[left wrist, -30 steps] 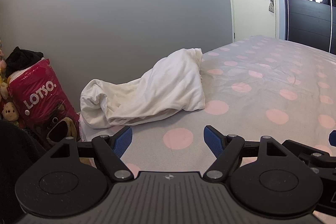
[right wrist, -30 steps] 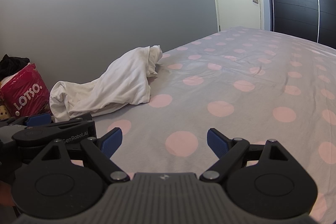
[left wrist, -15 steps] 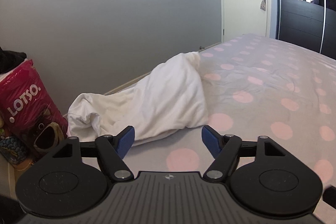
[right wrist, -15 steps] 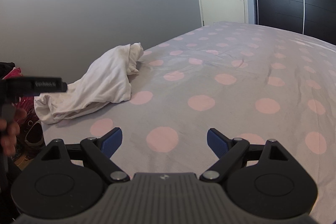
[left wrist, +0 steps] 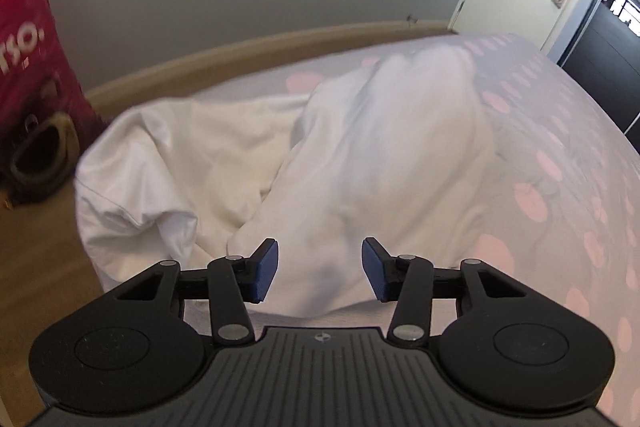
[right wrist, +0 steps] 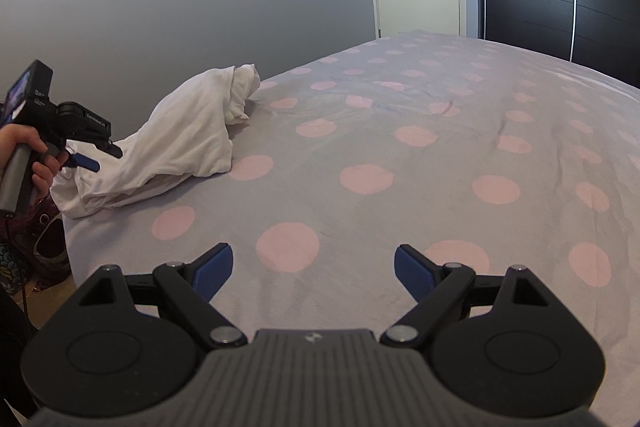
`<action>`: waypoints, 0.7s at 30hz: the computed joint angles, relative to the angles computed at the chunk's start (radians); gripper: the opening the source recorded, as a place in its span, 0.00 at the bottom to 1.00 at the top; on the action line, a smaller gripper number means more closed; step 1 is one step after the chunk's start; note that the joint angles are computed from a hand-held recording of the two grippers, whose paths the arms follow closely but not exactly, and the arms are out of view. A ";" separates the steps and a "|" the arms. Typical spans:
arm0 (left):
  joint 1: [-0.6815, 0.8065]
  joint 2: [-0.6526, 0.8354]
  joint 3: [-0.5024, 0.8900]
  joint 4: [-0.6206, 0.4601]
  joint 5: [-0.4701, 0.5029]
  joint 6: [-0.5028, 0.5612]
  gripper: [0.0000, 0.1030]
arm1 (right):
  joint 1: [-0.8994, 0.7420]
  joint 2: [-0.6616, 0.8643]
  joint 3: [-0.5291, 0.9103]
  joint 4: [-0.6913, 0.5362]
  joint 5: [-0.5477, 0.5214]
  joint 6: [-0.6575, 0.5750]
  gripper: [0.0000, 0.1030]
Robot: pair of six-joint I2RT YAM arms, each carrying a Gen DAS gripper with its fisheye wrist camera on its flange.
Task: Fold clothes
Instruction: 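Reach the left tool into the white shirt and close on its fabric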
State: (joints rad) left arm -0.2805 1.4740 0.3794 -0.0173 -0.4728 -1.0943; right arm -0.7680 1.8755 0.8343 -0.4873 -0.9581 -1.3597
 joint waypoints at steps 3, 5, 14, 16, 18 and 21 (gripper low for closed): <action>0.084 0.100 -0.027 0.131 0.035 0.059 0.44 | 0.010 0.011 0.000 0.029 0.009 0.025 0.87; 0.113 0.154 -0.041 0.210 0.046 0.083 0.48 | 0.018 0.020 -0.001 0.050 0.018 0.040 0.87; 0.076 0.192 -0.056 0.264 0.036 0.053 0.07 | 0.049 0.040 -0.015 0.120 0.051 0.084 0.87; 0.025 0.134 -0.070 0.227 -0.004 0.002 0.06 | 0.046 0.038 -0.016 0.113 0.047 0.074 0.87; -0.068 0.045 -0.071 0.145 -0.073 -0.050 0.05 | 0.041 0.035 -0.017 0.104 0.042 0.059 0.87; -0.236 -0.110 -0.051 0.028 -0.180 -0.078 0.04 | 0.035 0.030 -0.019 0.093 0.035 0.050 0.87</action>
State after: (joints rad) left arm -0.5162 1.3645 0.3279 0.0108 -0.6529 -1.1723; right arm -0.7329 1.9051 0.8157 -0.3943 -0.9226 -1.3097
